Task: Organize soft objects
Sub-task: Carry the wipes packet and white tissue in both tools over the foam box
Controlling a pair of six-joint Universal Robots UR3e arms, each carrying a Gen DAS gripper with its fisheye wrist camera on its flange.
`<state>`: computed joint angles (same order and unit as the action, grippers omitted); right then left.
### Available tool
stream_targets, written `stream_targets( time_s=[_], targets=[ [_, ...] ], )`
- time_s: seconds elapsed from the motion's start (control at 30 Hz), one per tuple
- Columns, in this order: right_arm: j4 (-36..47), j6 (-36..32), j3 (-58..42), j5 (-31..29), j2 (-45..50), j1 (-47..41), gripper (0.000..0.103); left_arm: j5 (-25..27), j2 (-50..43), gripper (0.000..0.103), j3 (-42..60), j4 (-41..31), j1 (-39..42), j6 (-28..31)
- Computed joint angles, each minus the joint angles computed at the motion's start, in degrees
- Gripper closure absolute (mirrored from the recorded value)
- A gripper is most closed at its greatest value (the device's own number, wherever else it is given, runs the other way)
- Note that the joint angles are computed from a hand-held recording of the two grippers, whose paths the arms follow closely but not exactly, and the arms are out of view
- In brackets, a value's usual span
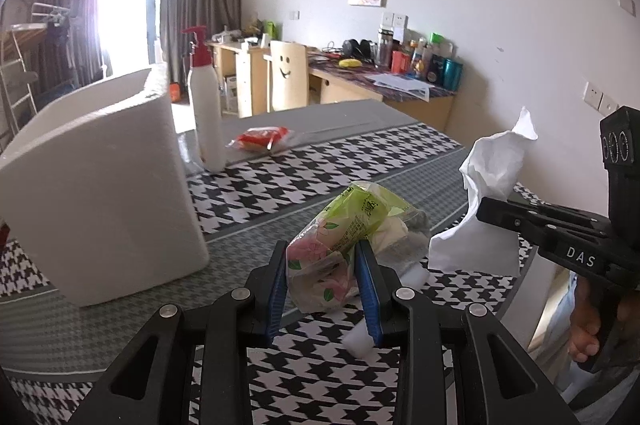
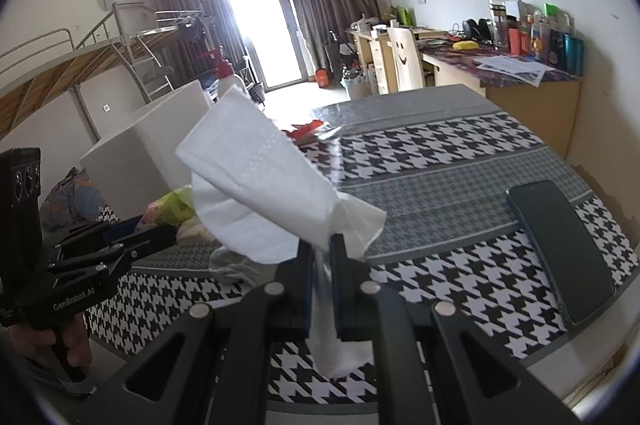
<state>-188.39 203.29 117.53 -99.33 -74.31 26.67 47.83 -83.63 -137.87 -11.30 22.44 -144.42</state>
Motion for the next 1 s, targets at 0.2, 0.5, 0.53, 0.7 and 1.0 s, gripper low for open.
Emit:
stream_targets(
  time_s=[0.2, 0.5, 0.53, 0.7, 1.0],
  targets=[
    [0.88, -0.75, -2.73, 0.25, 1.09, 0.83, 0.092, -0.45, 1.19, 0.069, -0.09, 0.66, 1.52, -0.64],
    [2.21, -2.44, -7.13, 0.31, 2.62, 1.77, 0.092, -2.36, 3.25, 0.069, 0.42, -0.01, 4.39, -1.06],
    [2.39, -2.56, -7.57, 0.26, 2.77, 1.87, 0.092, -2.48, 3.33, 0.069, 0.48, 0.12, 4.62, -1.19],
    [3.43, -3.00, -9.89, 0.65, 3.60, 1.77, 0.092, -2.73, 2.98, 0.069, 1.33, 0.74, 5.12, -2.05],
    [4.90, -3.67, -13.85, 1.04, 5.14, 1.84, 0.092, -4.37, 3.69, 0.069, 2.30, 0.46, 7.04, -2.38]
  ],
)
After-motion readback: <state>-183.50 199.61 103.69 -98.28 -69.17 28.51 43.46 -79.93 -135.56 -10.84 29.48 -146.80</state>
